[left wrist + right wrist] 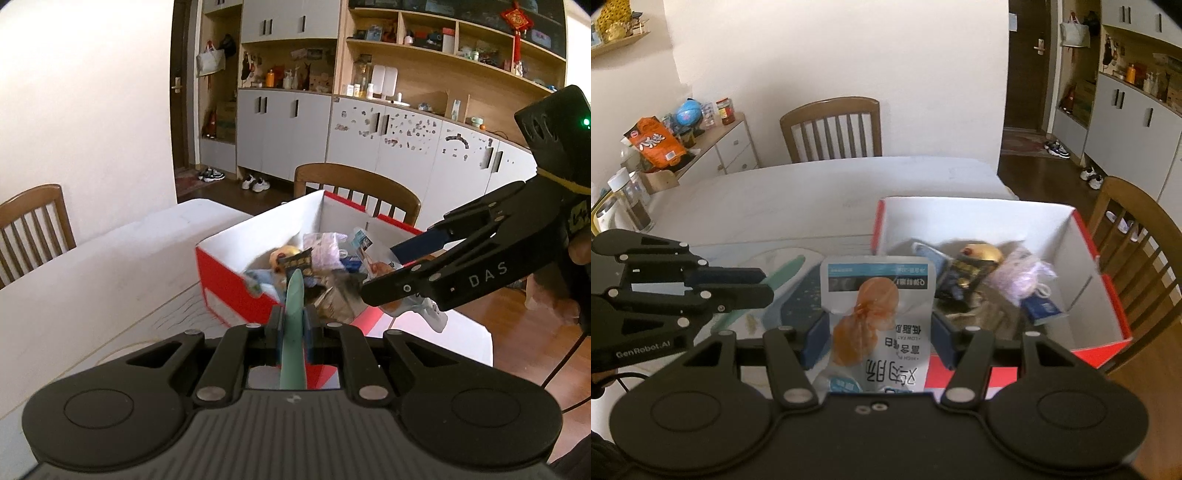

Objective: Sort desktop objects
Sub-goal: 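Lift both held items and carry them over the shoebox, then lower the white packet and mint-green stick down into the shoebox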

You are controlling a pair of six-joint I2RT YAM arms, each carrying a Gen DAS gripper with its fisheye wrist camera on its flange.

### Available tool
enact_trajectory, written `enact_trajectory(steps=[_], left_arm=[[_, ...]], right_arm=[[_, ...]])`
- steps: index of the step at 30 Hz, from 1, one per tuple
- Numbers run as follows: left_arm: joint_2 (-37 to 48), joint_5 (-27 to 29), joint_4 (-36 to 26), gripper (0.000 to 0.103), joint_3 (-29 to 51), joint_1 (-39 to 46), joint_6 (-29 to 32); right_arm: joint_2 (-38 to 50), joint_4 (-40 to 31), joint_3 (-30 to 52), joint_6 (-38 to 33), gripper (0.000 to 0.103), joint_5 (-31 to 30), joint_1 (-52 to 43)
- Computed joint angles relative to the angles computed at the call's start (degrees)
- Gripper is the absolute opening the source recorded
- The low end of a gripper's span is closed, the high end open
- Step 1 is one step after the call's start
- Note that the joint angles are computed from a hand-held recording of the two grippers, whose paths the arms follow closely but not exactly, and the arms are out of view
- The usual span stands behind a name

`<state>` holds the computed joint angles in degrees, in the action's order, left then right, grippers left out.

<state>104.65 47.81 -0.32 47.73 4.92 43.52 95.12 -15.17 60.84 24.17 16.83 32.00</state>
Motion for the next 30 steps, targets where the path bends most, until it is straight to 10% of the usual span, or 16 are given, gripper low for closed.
enact_trajectory(steps=[30], left_arm=[[7.3,-18.5,14.0,0.01,4.4,-20.7,-21.1]], right_arm=[[-1.0,2.1,-2.1,-18.8,0.059,-15.6,-21.3]])
